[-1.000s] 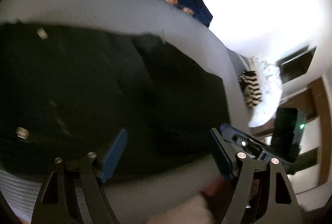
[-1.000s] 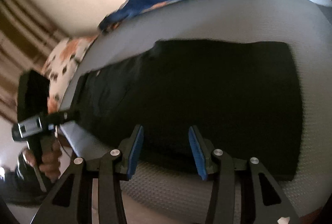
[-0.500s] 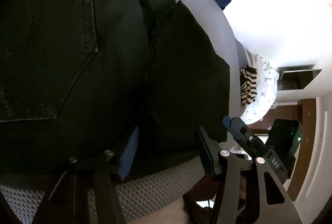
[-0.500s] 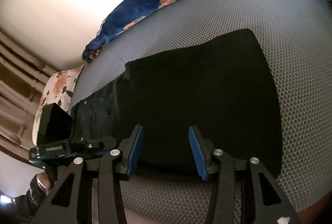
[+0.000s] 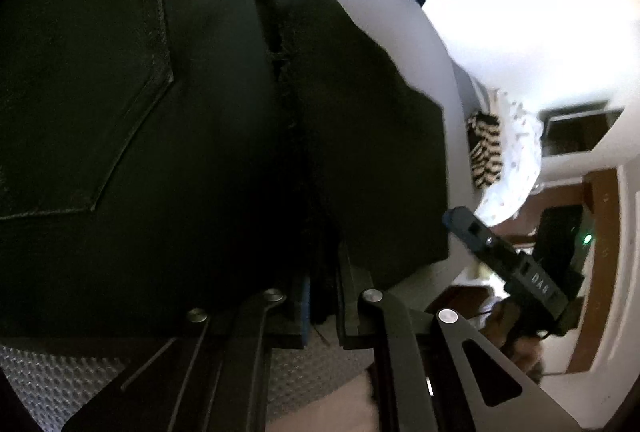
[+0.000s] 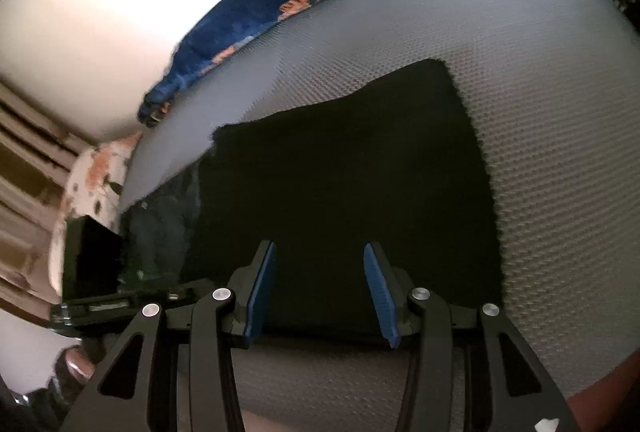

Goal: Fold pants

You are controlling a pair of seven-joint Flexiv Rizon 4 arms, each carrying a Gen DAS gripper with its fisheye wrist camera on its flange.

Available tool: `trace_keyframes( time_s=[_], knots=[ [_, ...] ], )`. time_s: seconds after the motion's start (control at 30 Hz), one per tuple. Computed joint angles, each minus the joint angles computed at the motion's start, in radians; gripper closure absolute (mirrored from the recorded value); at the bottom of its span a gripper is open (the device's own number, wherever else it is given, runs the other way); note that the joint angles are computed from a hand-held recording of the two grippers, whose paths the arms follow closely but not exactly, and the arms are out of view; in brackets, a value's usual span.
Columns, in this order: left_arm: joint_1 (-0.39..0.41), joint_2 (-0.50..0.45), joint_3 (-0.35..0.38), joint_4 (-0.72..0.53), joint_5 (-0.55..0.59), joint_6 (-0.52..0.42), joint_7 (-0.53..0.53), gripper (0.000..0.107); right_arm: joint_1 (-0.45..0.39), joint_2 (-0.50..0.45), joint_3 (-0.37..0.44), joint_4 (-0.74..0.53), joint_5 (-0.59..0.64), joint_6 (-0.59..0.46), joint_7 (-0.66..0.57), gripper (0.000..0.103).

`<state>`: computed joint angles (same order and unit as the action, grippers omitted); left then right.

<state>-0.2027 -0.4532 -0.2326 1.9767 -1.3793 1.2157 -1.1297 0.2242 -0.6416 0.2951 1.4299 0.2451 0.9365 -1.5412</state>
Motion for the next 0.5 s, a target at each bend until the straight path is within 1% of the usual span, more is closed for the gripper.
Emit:
trace_keyframes(
  time_s=[0.03,0.1,0.17,0.2,0.23,0.27,0.33,0.4,0.47,0.5],
  knots=[
    [-0.003,-0.007,0.001,-0.001,0.006,0.007,0.005,0.097,0.016,0.006,-0.024,0.017,-0.033,0.001,0.007,0.059],
    [-0.001,-0.019,-0.011,-0.009,-0.033,0.02,0.041,0.097,0.033,0.001,-0.052,0.032,-0.082,-0.026,0.027,0.06],
    [-0.002,-0.025,-0.001,-0.016,0.002,0.013,0.026,0.095,0.027,-0.006,-0.047,0.043,-0.086,-0.016,0.023,0.06],
    [-0.003,-0.024,0.004,-0.018,0.029,0.017,0.014,0.092,0.03,-0.004,-0.049,0.052,-0.093,0.002,0.023,0.06],
    [-0.006,-0.023,0.012,-0.018,0.065,0.027,-0.003,0.09,0.036,-0.003,-0.053,0.051,-0.109,-0.006,0.028,0.06],
    [-0.009,-0.023,0.024,-0.019,0.12,0.039,-0.032,0.087,0.036,-0.002,-0.05,0.047,-0.117,-0.009,0.024,0.059],
    [-0.029,-0.02,0.062,-0.021,0.266,0.103,-0.097,0.086,0.041,-0.001,-0.053,0.047,-0.128,0.033,0.021,0.059],
    [-0.052,-0.029,0.112,-0.042,0.417,0.141,-0.158,0.085,0.056,-0.009,-0.072,0.043,-0.161,0.078,0.031,0.059],
    [-0.057,-0.047,0.132,-0.073,0.513,0.175,-0.18,0.081,0.08,-0.025,-0.106,0.027,-0.211,0.11,0.064,0.059],
    [-0.044,-0.061,0.114,-0.092,0.536,0.205,-0.157,0.079,0.089,-0.036,-0.118,0.016,-0.235,0.125,0.077,0.059]
  ],
)
